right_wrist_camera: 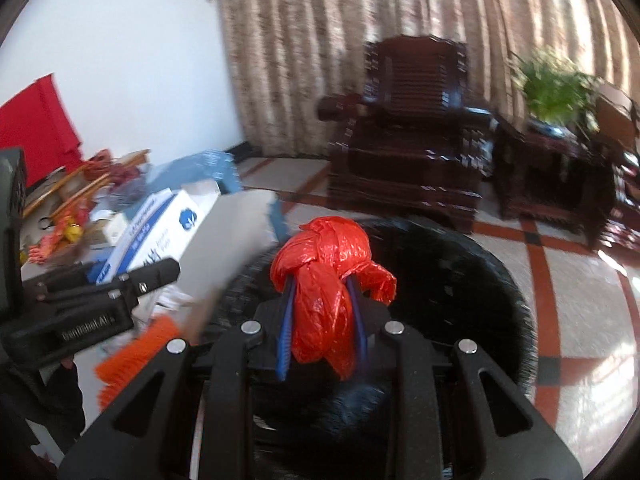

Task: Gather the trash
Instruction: 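Carry the box and red bag over the bin and release both, then move the right gripper back to the orange foam nets on the table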

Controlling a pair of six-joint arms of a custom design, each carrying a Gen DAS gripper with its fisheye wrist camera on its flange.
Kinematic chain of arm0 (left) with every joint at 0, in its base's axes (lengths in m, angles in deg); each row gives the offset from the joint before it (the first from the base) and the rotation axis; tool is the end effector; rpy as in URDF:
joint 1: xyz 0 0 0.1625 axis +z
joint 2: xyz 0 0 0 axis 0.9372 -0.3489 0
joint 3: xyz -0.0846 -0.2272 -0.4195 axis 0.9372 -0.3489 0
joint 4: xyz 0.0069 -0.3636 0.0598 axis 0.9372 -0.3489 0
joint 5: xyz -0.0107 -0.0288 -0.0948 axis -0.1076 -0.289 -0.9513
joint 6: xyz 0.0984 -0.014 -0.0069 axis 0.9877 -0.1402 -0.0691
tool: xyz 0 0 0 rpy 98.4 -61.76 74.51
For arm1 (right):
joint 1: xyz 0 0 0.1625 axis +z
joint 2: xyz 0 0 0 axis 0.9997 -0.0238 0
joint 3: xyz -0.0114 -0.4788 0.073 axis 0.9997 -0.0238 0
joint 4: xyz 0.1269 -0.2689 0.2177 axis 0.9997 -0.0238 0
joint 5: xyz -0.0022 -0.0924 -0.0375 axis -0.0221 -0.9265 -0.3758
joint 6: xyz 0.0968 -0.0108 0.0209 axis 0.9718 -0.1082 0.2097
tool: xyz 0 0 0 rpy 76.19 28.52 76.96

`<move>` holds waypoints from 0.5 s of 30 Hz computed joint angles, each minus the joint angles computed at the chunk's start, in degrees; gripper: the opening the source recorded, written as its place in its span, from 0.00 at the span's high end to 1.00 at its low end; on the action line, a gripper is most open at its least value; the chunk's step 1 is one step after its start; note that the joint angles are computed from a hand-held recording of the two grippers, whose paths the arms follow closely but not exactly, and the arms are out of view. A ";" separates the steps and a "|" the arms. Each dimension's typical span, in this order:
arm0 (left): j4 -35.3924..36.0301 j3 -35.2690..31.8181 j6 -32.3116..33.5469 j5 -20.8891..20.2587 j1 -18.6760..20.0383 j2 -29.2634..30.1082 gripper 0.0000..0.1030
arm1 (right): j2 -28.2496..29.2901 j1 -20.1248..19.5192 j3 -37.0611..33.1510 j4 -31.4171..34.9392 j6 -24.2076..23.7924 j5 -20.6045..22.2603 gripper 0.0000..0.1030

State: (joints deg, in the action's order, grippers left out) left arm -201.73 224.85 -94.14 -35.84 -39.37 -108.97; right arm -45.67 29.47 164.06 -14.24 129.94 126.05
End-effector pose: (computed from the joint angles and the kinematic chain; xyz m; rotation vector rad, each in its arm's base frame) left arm -0.1926 -0.3424 0.1486 0.8841 2.4301 -0.8363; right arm 0.2118 -0.2737 0.0998 0.2662 -2.1842 1.2142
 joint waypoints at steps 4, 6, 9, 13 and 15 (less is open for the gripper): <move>1.69 -4.38 2.43 -7.22 3.01 2.30 0.38 | -0.91 -3.13 2.47 -4.01 -1.76 2.27 0.51; 3.04 -5.72 2.58 -9.36 4.01 2.68 0.22 | -1.72 -4.14 4.04 -6.05 -1.67 2.81 0.38; 0.74 -4.81 3.77 -10.20 4.33 2.36 0.19 | -2.09 -4.91 6.11 -9.57 -1.54 4.48 0.13; 0.31 -2.78 4.10 -8.36 4.40 -0.37 0.19 | -1.62 -3.80 6.28 -9.80 1.14 5.45 0.11; -1.26 -0.18 4.44 -4.09 3.55 -3.11 0.18 | -1.09 -2.51 5.45 -9.09 1.47 4.81 0.11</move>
State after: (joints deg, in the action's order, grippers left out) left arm -202.99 224.67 -89.71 -39.93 -35.82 -112.08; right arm -46.76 26.96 169.50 -23.33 131.41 130.86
